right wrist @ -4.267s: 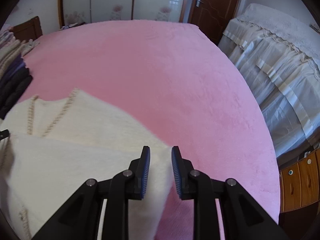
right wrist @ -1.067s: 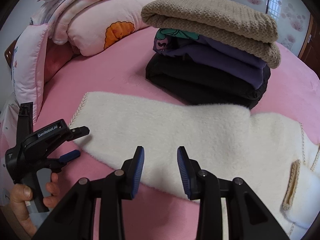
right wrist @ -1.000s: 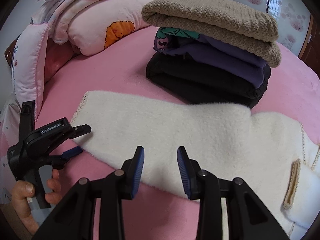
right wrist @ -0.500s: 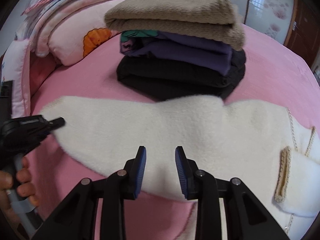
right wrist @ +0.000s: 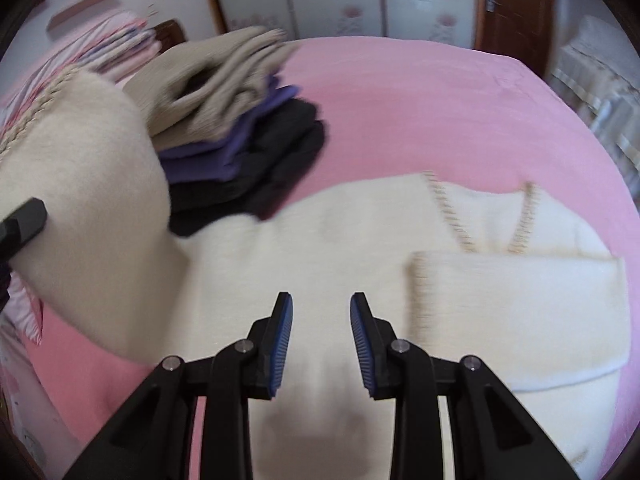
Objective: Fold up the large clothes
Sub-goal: 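Grasp the other sleeve cuff with the left tool and lift it, then fold the sleeve across the body and release it from the left tool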
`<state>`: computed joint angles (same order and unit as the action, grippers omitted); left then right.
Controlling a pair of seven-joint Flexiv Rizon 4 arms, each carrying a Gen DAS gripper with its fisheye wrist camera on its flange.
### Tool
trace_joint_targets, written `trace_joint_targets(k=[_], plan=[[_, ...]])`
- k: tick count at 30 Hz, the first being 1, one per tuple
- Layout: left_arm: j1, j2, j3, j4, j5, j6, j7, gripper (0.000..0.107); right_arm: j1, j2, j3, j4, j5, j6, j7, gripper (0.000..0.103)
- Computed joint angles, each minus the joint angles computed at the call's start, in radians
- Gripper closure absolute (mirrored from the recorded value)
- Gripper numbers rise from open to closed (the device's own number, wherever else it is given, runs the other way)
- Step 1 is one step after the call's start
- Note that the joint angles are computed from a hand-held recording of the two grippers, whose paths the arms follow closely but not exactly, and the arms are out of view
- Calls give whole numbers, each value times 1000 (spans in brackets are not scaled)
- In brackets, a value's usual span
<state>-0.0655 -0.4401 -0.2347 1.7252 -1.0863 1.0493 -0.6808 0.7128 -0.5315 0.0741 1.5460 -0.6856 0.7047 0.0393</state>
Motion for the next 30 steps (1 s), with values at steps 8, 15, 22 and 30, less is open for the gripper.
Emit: trace_joint_targets(k=[8,15,22,30], plan=[[-154,-117,41,-28,348,26,-240,99,-71,208,55,292,-25,-50,109,73],[-158,-177,49,-26,567,-73,-382,68,-142,281,108,420,12,23,102,73],[-64,-60,-33,126,454,-22,-235,49,-186,282,100,499,8,291,124,69],[-76,42,106,203,549,105,-286,42,-210,150,82,414,101,502,-3,55]])
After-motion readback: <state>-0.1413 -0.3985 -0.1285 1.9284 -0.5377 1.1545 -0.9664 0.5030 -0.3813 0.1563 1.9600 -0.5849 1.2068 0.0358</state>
